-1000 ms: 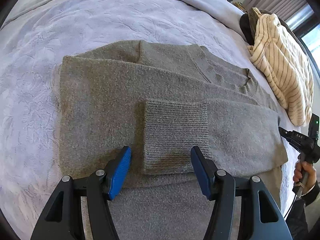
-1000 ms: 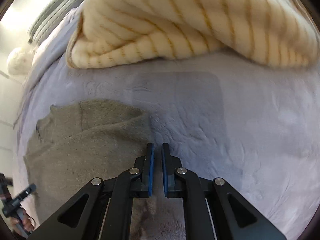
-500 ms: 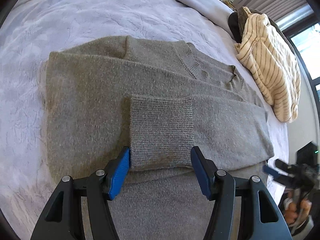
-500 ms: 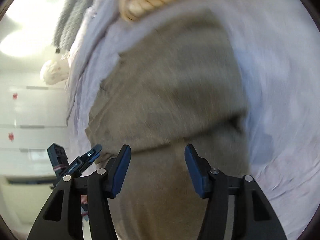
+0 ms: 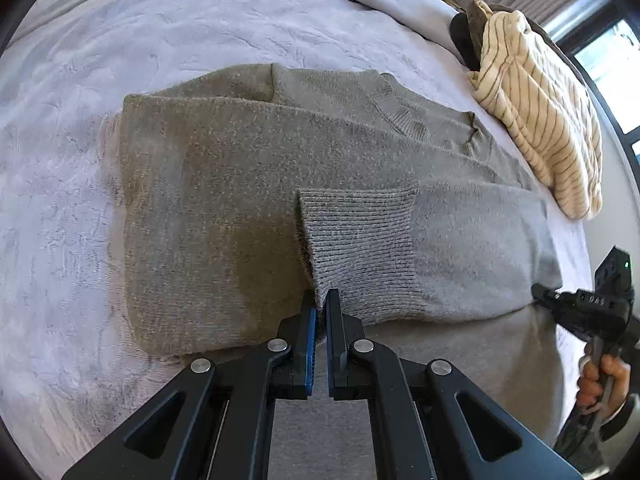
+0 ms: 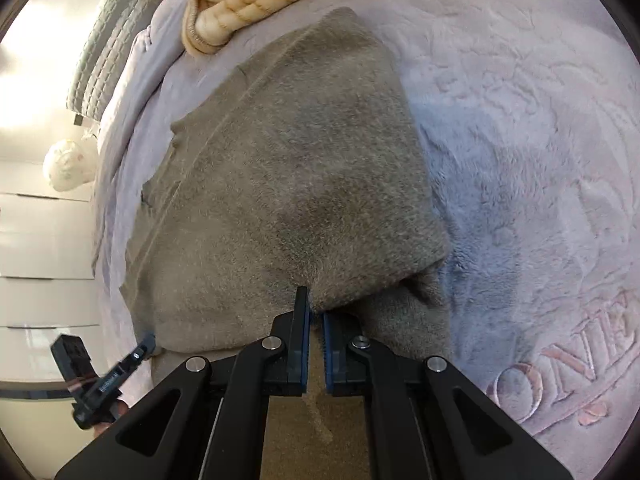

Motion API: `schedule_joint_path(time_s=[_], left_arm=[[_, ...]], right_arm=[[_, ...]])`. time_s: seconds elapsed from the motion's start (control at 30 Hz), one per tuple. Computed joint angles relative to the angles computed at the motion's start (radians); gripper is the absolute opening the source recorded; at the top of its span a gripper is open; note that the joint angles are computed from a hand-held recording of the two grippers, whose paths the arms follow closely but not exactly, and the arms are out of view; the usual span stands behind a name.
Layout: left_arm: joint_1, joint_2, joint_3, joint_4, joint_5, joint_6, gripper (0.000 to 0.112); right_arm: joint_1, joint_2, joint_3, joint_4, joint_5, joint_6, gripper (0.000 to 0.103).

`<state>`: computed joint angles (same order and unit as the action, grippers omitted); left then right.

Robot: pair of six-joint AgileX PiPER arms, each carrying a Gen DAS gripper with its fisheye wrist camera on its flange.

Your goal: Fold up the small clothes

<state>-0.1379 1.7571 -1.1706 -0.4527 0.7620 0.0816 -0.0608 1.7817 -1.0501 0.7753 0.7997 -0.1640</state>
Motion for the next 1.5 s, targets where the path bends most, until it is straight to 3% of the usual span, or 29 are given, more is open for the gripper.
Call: schedule_joint_path(time_s=[0.17,0.27,0.37,0.57,0.67,0.77,1.03,1.5], left_arm=[[-0.016,-0.046,0.005,0.191,0.018,-0.158,0.005],[0.031,-0.106,0.029,0.148,0.022,-0.123,0.005],[0.024,-0.114,-0.001,0.15,0.016,-0.105,0.005],[-0.068,0.025,-0.135,0.16,-0.02,-0.129,0.005],[-0.119,0.099,-0.16,0.3,-0.028,-0.26,0.005],[-0.095,0.094,-0.118,0.266,-0.056,-0.244,0.005],[-0.077,0.027,-0.087,0.325,0.036,-0.3,0.005],[-0.165,-0.103,-0.081,0.397,0.204,-0.436,0.005]], right_arm=[[-0.031,-0.047,0.016,-0.059,0.053,0.01,0.007],[-0.047,-0.148,0.058,-0.099,0.07,-0.023,0.007],[-0.009,-0.216,0.035,-0.202,0.034,-0.007,0.007],[0.057,-0.087,-0.11,-0.339,-0.029,0.12,0.007],[0.064,-0.03,-0.114,-0.413,-0.053,0.159,0.007],[0.01,-0.025,-0.066,-0.324,-0.068,0.066,0.004],[-0.054,-0.129,-0.022,-0.369,-0.001,0.122,0.007],[0.015,-0.226,-0.012,-0.378,0.139,0.219,0.008]])
